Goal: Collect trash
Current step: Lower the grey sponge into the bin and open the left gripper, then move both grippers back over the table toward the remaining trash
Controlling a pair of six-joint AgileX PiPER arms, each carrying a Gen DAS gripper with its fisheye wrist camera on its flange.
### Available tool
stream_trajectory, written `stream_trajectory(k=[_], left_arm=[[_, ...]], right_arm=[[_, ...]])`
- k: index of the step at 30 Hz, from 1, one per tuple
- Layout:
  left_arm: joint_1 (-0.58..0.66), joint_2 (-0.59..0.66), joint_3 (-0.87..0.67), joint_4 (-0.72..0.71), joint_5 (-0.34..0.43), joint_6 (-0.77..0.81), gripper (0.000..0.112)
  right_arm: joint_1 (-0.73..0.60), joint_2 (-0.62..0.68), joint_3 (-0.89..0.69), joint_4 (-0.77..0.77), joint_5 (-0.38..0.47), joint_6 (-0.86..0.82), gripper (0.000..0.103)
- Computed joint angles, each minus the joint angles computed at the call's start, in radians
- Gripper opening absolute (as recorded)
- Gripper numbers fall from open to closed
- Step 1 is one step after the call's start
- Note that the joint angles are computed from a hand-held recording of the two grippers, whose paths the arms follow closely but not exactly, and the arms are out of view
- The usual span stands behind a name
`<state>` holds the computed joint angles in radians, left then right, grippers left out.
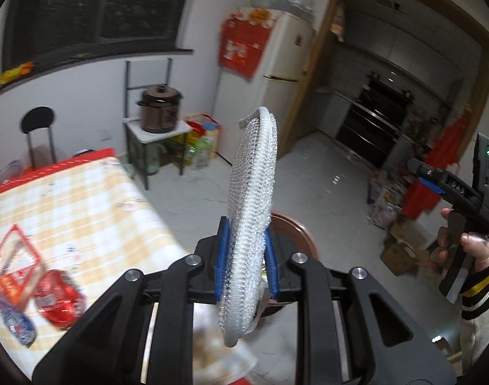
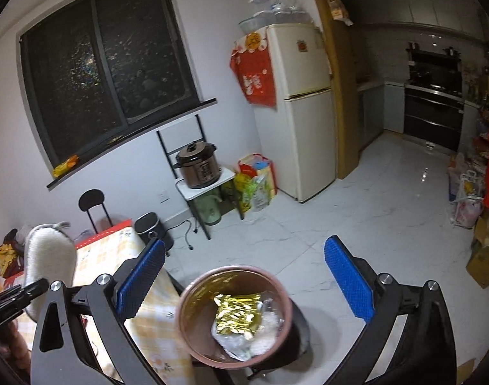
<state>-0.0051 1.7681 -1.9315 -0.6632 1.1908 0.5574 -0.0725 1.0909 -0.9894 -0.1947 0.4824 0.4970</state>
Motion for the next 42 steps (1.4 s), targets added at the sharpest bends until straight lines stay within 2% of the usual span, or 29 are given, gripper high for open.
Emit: stream_trajectory(k=[3, 8, 12, 15, 17, 18, 19, 22, 24, 29, 36, 42], left_arm=[[-0.064, 0.024, 0.003, 0.015, -0.018, -0.026, 0.023], [-0.168, 0.086, -0.022, 0.052, -0.053, -0.094, 0.024], [-0.238, 0.157, -0.091, 0.096, -0.068, -0.146, 0.024], [-0.285, 0.23, -0.194, 0.121, -0.066, -0.177, 0.027], [-0.314, 0.271, -0.258, 0.13, -0.071, -0.176, 0.052], [-0.325, 0.278, -0.27, 0.138, -0.088, -0.177, 0.076], [-0.33, 0.272, -0.262, 0.138, -0.115, -0.173, 0.085], [-0.332, 0.293, -0.332, 0.146, -0.102, -0.194, 0.089], [-0.307, 0.263, -0.307, 0.138, -0.12, -0.181, 0.094], [-0.202, 0.161, -0.191, 0.108, -0.149, -0.136, 0.097], [0.044, 0.072, -0.132, 0.061, -0.115, -0.089, 0.097], [0.324, 0.036, -0.137, 0.006, -0.062, -0.036, 0.097]], right_arm=[[-0.082, -0.051, 0.027, 0.08, 0.025, -0.107, 0.098], [-0.283, -0.098, 0.06, 0.334, 0.061, -0.402, 0.098], [-0.457, -0.107, 0.076, 0.548, 0.097, -0.652, 0.098], [-0.525, -0.107, 0.091, 0.626, 0.111, -0.744, 0.098], [-0.562, -0.1, 0.096, 0.665, 0.122, -0.789, 0.098], [-0.569, -0.095, 0.097, 0.673, 0.124, -0.798, 0.098], [-0.569, -0.088, 0.099, 0.68, 0.121, -0.802, 0.098], [-0.562, -0.083, 0.106, 0.706, 0.113, -0.822, 0.098], [-0.528, -0.075, 0.103, 0.696, 0.1, -0.803, 0.098], [-0.378, -0.057, 0.08, 0.587, 0.06, -0.663, 0.098], [-0.058, -0.01, 0.013, 0.223, 0.016, -0.234, 0.098], [0.255, 0.086, -0.079, -0.149, 0.044, 0.187, 0.098]])
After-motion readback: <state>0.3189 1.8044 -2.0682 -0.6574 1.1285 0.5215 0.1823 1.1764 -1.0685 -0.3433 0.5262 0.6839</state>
